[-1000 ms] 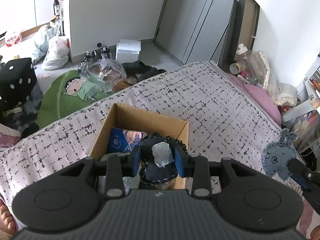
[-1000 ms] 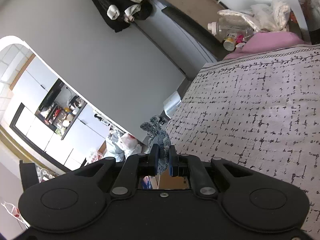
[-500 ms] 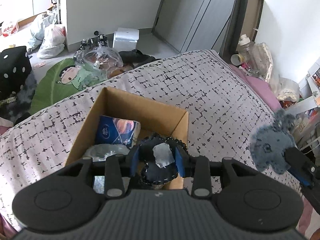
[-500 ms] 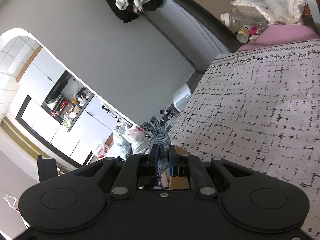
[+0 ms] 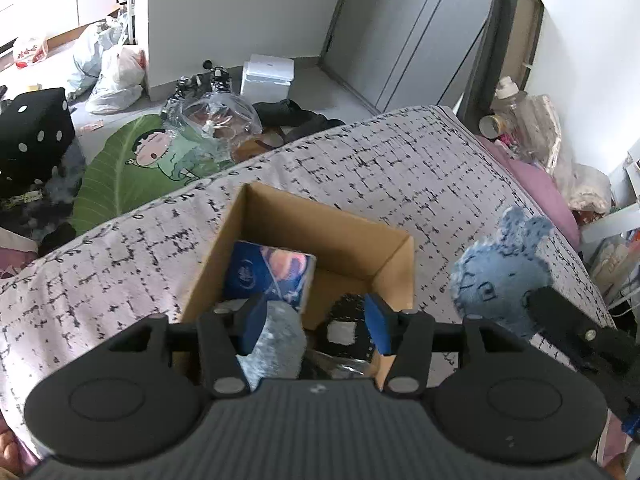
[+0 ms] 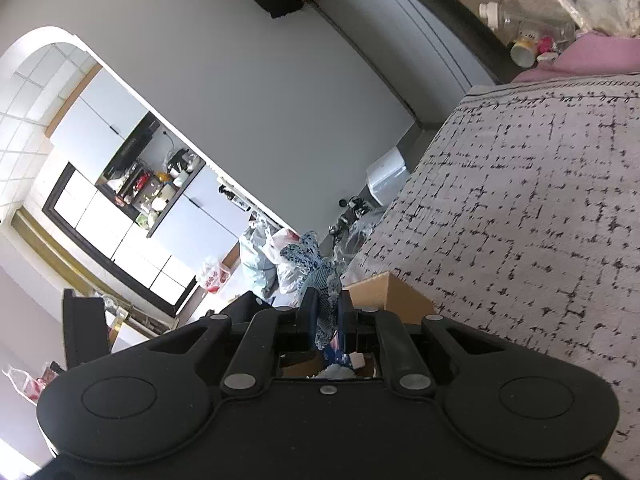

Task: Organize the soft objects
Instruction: 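Open the left gripper over the box while the right gripper releases the bunny inside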

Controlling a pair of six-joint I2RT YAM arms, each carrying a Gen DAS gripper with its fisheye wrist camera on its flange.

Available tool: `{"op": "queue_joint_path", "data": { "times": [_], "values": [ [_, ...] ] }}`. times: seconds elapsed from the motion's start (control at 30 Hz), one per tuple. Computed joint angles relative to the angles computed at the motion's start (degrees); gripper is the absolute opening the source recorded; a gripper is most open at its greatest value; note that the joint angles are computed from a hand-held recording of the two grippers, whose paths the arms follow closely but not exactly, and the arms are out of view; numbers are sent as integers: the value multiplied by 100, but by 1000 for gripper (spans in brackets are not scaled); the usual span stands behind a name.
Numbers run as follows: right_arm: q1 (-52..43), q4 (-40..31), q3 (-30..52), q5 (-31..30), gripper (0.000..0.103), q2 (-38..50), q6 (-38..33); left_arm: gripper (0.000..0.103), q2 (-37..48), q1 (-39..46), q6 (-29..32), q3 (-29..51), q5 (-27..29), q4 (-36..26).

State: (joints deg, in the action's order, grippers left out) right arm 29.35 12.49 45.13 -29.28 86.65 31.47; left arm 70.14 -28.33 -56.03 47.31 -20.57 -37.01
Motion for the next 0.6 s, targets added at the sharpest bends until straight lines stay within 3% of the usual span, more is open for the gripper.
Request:
{"op": "queue_joint_path", "data": {
  "times": [0.13,0.27,0.43,0.53,0.6],
  "values": [
    [179,-44,64,103,11,165,-17,53,-201,133,23,-116,66,-33],
    [247,-506,340,67,30,472,-78,53,-368,222,42,-185,107,-114],
    [101,-728,253,167,35,263,67,53,-478,211,-11,-134,151,-288],
    [11,-714,85,155,45,35,100,62,-474,147,-157,-31,158,-466],
    [-26,-832,69,128,45,-27,48,67,-491,12,-269,25,51,-566]
  ]
}}
